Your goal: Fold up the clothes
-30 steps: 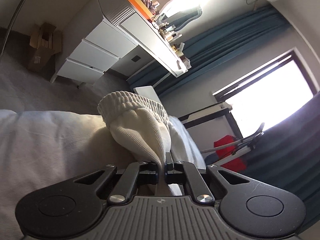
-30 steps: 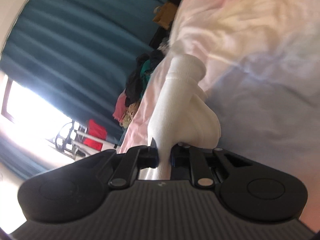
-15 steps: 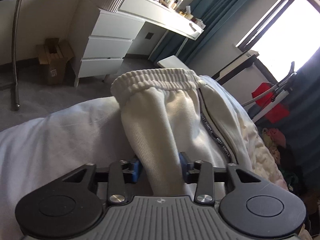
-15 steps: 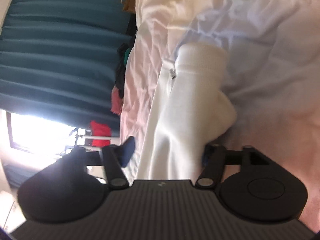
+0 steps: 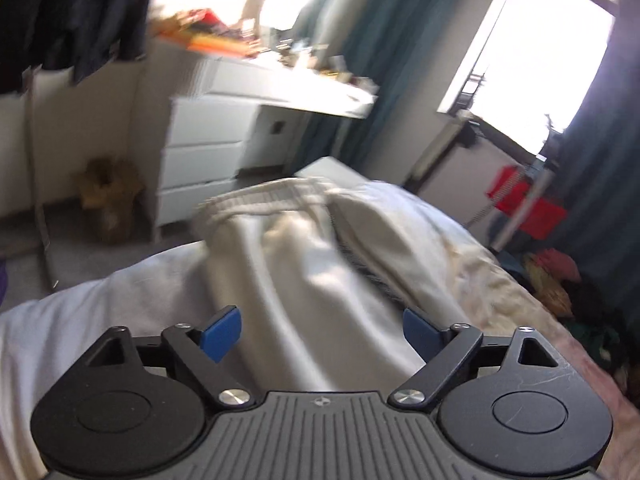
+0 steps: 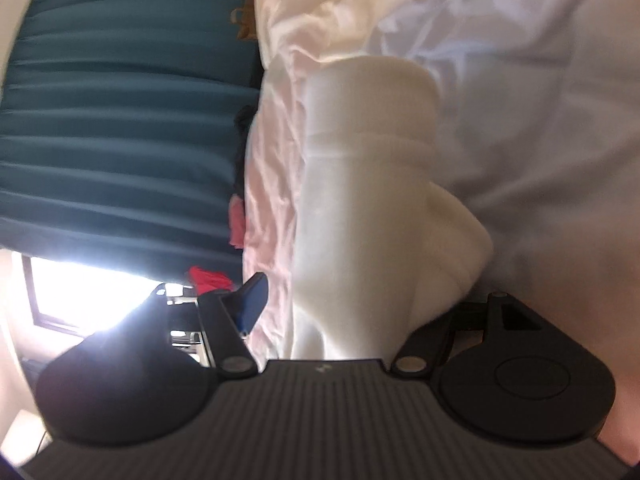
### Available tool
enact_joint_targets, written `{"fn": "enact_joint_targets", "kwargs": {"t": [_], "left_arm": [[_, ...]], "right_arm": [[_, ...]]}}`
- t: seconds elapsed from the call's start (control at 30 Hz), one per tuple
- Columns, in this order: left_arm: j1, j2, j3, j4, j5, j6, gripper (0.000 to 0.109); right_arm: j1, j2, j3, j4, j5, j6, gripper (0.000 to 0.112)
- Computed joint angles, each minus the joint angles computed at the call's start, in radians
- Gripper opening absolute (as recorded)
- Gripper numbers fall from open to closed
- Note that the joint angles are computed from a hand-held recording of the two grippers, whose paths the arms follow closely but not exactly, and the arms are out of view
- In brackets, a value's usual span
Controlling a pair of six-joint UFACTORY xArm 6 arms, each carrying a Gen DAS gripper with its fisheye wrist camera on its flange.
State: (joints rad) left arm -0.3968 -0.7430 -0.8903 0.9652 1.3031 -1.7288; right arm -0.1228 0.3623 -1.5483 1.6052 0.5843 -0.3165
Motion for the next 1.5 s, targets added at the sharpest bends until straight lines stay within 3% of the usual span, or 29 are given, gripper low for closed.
{"fn": "enact_joint_targets", "kwargs": {"t": [0.13, 0.23, 0.37, 0.53, 0.57, 0.67, 0.8, 0.97, 1.23, 1.5], "left_arm": [[-0.007, 0.114, -0.021, -0.018, -0.171, 0.029, 0.09], [0.038, 0.215, -0.029, -0.077, -0.373, 0.135, 0.089], [0.036, 0.322, -0.06, -0.037, -0.475, 0.194, 0.089], [-0.03, 0.419, -0.085, 0.034, -0.448, 0.263, 0.089], [-0.035, 0.434, -0.09, 0.017, -0.448, 0.287, 0.089], [-0.044, 0.476, -0.11, -0.048, -0.437, 0.365, 0.09], [-0.049, 0.509, -0.123, -0.08, -0.414, 0.423, 0.096], [-0.046, 0.499, -0.114, -0.097, -0.418, 0.437, 0.097], [-0.034, 0.505, -0.135, -0.107, -0.408, 0.457, 0.101], [-0.036, 0.464, -0.141, -0.032, -0.366, 0.411, 0.101]], "right_arm": [[-0.006, 0.009, -0.005, 0.158, -0.001, -0.129, 0.068], [-0.009, 0.002, 0.003, 0.225, 0.001, -0.173, 0.068], [0.007, -0.003, -0.001, 0.039, -0.052, -0.052, 0.066], [0.0, 0.022, -0.026, -0.168, -0.038, 0.064, 0.046], [0.003, 0.021, -0.029, -0.225, -0.042, 0.087, 0.036], [0.007, 0.025, -0.041, -0.395, -0.037, 0.15, 0.023], [0.018, 0.02, -0.052, -0.544, -0.05, 0.187, 0.02], [0.072, -0.032, -0.009, -0.75, -0.181, 0.176, 0.018], [0.194, -0.149, 0.109, -1.452, -0.452, 0.461, 0.018], [0.277, -0.23, 0.195, -2.282, -0.747, 0.867, 0.018]]}}
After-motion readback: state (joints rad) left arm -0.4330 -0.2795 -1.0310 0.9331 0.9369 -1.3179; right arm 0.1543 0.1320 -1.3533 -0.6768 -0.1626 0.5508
